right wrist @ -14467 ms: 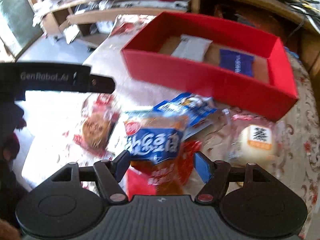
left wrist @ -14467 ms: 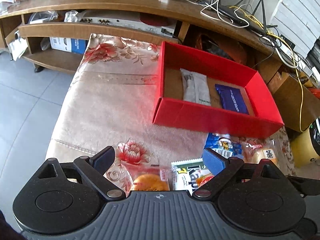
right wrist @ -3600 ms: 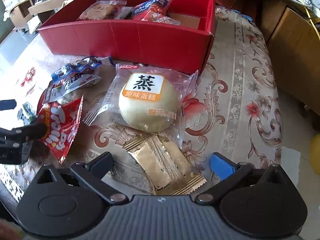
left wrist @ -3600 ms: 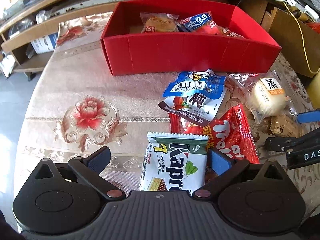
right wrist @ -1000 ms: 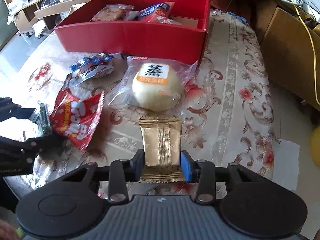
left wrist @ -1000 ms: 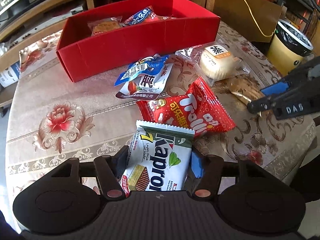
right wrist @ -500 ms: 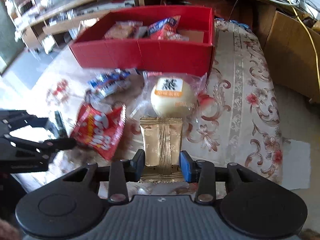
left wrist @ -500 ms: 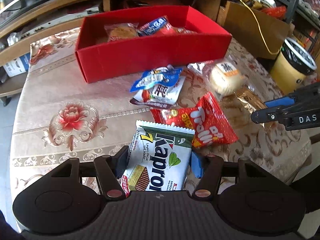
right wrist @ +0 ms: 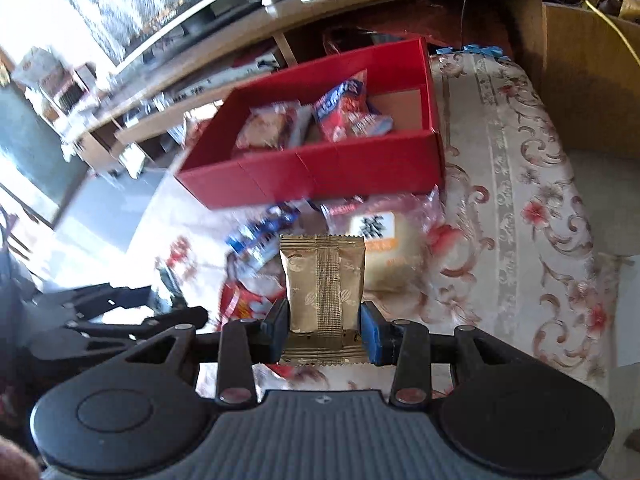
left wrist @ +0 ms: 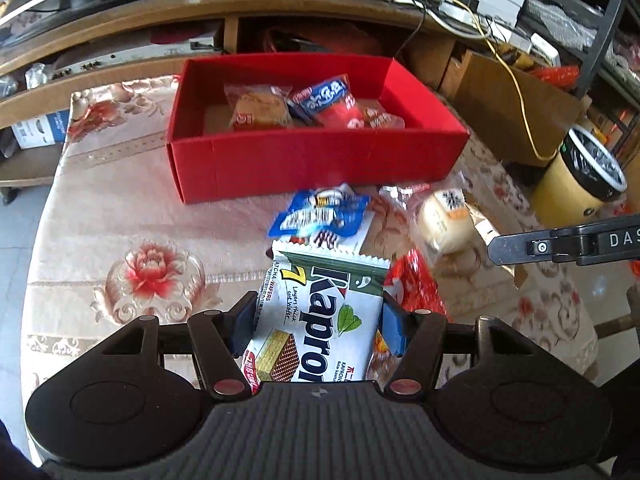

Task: Organize snacks
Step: 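Lift the gold biscuit and Kapro bar and carry them over the red box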

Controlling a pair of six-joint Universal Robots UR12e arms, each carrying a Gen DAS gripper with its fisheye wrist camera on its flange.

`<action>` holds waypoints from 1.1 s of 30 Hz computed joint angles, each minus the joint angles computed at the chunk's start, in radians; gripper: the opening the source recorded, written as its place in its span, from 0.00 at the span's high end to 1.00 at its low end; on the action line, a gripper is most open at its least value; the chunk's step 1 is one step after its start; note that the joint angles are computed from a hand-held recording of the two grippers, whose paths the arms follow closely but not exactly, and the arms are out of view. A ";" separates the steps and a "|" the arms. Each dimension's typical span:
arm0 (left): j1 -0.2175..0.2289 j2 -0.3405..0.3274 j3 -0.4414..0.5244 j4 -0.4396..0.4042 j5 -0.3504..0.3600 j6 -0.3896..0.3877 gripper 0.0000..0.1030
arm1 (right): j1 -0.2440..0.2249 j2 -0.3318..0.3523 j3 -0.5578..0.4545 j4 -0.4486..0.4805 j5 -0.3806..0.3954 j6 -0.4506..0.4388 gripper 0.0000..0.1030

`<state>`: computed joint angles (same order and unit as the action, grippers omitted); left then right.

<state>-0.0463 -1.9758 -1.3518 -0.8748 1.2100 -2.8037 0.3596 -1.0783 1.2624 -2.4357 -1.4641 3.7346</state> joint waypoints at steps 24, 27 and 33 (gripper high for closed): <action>-0.019 -0.117 0.192 0.086 -0.017 -0.131 0.34 | -0.026 0.103 -0.183 -0.081 0.003 0.038 0.71; -0.021 -0.133 0.214 0.085 -0.011 -0.142 0.34 | -0.027 0.123 -0.220 -0.067 -0.005 0.028 0.71; -0.027 -0.155 0.247 0.091 0.002 -0.143 0.34 | -0.029 0.150 -0.267 -0.052 -0.016 0.016 0.71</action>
<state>-0.0736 -2.1305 -1.1046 -0.7835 1.2115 -2.9472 0.3304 -0.9286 0.9954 -2.4874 -1.4798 3.7507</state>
